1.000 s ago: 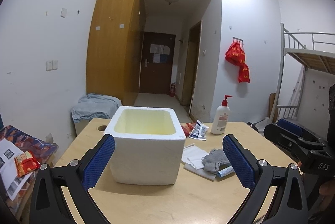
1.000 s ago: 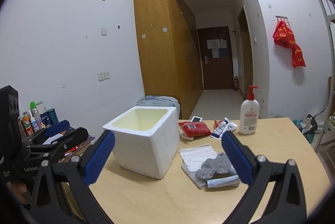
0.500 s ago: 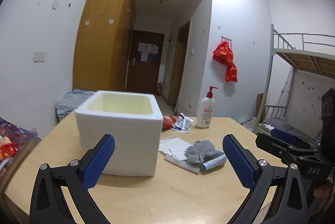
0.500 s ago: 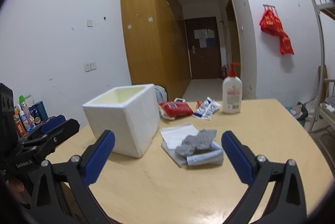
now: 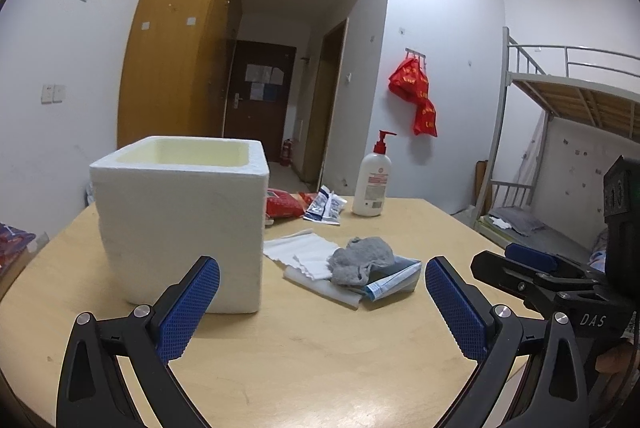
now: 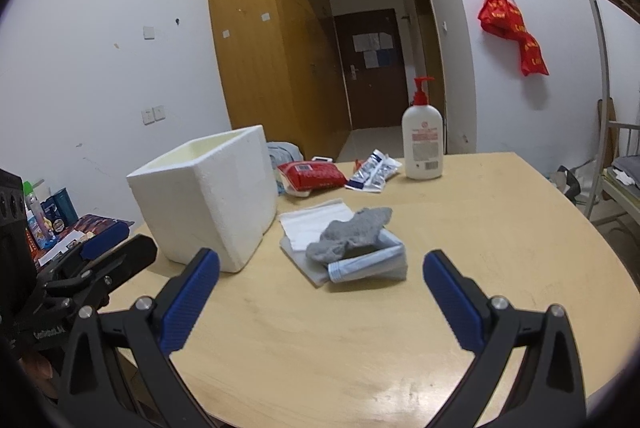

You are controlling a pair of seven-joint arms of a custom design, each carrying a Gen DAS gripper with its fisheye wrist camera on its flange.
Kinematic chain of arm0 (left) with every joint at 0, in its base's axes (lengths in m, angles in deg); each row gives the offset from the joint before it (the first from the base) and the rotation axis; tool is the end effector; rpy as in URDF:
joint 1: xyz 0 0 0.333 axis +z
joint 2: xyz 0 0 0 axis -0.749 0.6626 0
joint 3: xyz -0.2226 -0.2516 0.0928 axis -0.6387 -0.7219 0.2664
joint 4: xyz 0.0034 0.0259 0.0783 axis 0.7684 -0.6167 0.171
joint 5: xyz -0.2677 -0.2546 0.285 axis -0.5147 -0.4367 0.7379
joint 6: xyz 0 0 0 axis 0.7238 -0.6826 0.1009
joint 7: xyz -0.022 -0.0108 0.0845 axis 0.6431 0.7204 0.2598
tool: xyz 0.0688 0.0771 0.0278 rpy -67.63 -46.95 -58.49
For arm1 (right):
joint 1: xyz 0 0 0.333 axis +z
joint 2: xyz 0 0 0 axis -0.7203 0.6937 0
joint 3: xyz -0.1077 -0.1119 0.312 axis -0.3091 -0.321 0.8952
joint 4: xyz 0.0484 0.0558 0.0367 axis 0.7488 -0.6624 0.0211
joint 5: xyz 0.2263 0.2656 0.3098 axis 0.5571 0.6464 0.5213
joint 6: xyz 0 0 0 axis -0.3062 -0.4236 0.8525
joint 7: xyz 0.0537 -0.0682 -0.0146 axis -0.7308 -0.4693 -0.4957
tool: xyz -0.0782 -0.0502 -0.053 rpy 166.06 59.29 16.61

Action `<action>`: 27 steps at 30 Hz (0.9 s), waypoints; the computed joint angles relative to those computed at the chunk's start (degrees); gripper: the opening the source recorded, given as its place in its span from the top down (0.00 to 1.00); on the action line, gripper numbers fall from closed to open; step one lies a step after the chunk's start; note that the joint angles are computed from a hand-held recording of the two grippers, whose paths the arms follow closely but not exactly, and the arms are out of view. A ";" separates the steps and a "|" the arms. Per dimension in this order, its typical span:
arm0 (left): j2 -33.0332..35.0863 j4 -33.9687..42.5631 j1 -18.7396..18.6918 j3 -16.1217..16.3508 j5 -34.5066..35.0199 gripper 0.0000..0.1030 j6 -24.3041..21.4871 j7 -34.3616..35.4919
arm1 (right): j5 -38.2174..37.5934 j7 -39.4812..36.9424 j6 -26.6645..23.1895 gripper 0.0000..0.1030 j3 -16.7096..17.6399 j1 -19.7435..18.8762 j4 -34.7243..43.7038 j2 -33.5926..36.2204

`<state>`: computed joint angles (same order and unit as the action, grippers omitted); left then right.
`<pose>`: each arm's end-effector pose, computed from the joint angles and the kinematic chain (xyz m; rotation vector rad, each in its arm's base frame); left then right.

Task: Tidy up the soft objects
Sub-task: 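Withdraw both grippers from the box back over the table, then move the open left gripper down over the grey sock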

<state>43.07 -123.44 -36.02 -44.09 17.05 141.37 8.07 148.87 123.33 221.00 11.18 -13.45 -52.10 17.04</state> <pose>0.4056 -0.2040 0.4952 -1.3709 1.5896 -1.3427 0.4354 0.3014 0.4882 -1.5445 1.2969 -0.6853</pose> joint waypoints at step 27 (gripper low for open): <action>17.59 12.86 -15.01 14.20 11.54 0.00 -7.33 -0.67 | 21.77 -19.10 -2.10 0.00 -2.19 -1.66 5.61 2.14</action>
